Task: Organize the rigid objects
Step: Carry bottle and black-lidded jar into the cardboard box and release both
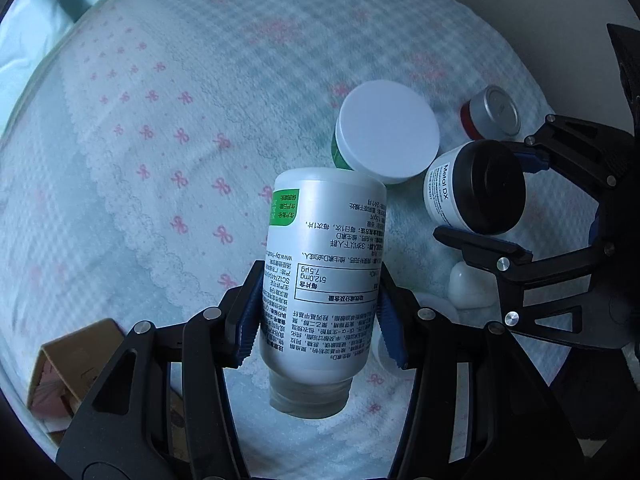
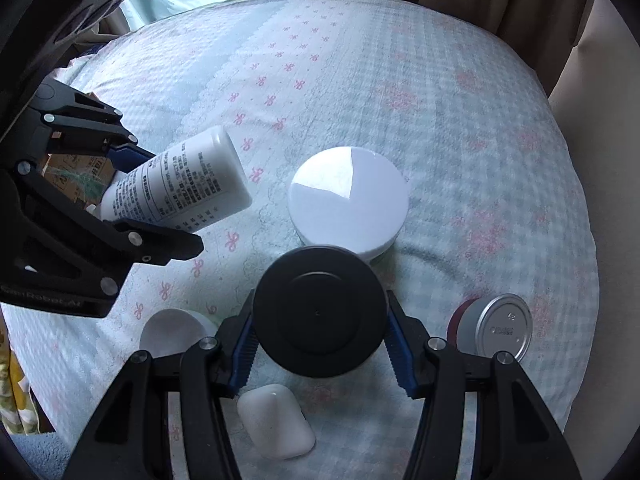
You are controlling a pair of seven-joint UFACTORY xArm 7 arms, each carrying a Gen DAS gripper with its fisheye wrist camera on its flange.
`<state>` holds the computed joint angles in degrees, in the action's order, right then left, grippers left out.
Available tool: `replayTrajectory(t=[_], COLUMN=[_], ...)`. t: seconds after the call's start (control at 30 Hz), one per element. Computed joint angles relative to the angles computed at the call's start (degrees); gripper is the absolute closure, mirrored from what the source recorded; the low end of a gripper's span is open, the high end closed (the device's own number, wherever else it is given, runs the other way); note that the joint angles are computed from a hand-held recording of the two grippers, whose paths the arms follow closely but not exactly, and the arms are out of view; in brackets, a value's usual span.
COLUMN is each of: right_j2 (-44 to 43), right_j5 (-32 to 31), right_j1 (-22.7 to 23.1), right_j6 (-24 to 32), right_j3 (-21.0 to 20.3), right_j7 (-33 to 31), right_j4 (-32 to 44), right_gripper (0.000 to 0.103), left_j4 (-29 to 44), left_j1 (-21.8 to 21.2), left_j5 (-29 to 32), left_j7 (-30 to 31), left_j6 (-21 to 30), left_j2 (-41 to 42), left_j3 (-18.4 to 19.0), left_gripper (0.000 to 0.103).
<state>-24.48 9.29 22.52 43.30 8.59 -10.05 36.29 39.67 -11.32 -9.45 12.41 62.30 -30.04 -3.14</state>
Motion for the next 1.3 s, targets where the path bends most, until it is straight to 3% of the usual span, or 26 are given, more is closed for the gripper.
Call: replayTrajectory(t=[0.17, 0.37, 0.57, 0.67, 0.87, 1.07, 1.3], right_j2=[-2.1, -4.6, -0.8, 2.9, 11.5, 24.9, 41.6], right_j5=[-1.0, -1.4, -1.5, -2.4, -6.3, -14.4, -22.0], right_j1=[-0.7, -1.1, -0.4, 0.5, 4.8, 13.2, 26.9], right_j6=[5.2, 15.1, 23.1, 26.2, 29.4, 31.2, 33.2], right_j3=[0.3, 1.1, 4.0, 6.7, 13.2, 18.7, 17.7], right_j7=[1.9, 4.4, 7.9, 11.2, 22.6, 38.6, 55.0], right_j4=[5.1, 15.6, 29.3, 36.3, 49.1, 63.2, 78.6], right_gripper=[0.051, 0.051, 0.051, 0.051, 0.051, 0.051, 0.051], left_j4=[3.1, 10.6, 19.9, 23.3, 27.5, 30.8, 32.8], left_j1=[1.1, 3.7, 7.9, 10.1, 14.6, 17.7, 19.6], left_j5=[-0.3, 0.0, 2.2, 4.3, 9.0, 11.1, 13.6], left_j7=[-1.7, -5.8, -7.3, -5.6, 1.8, 13.0, 28.2], left_j6=[4.9, 14.0, 23.8, 25.8, 29.5, 32.5, 30.8], left_j2=[-6.4, -13.7, -17.8, -17.9, -19.6, -17.5, -11.0], left_j3=[1.2, 2.8, 7.0, 9.4, 16.2, 26.2, 35.9], left_gripper=[0.055, 0.055, 0.055, 0.055, 0.056, 0.056, 0.056])
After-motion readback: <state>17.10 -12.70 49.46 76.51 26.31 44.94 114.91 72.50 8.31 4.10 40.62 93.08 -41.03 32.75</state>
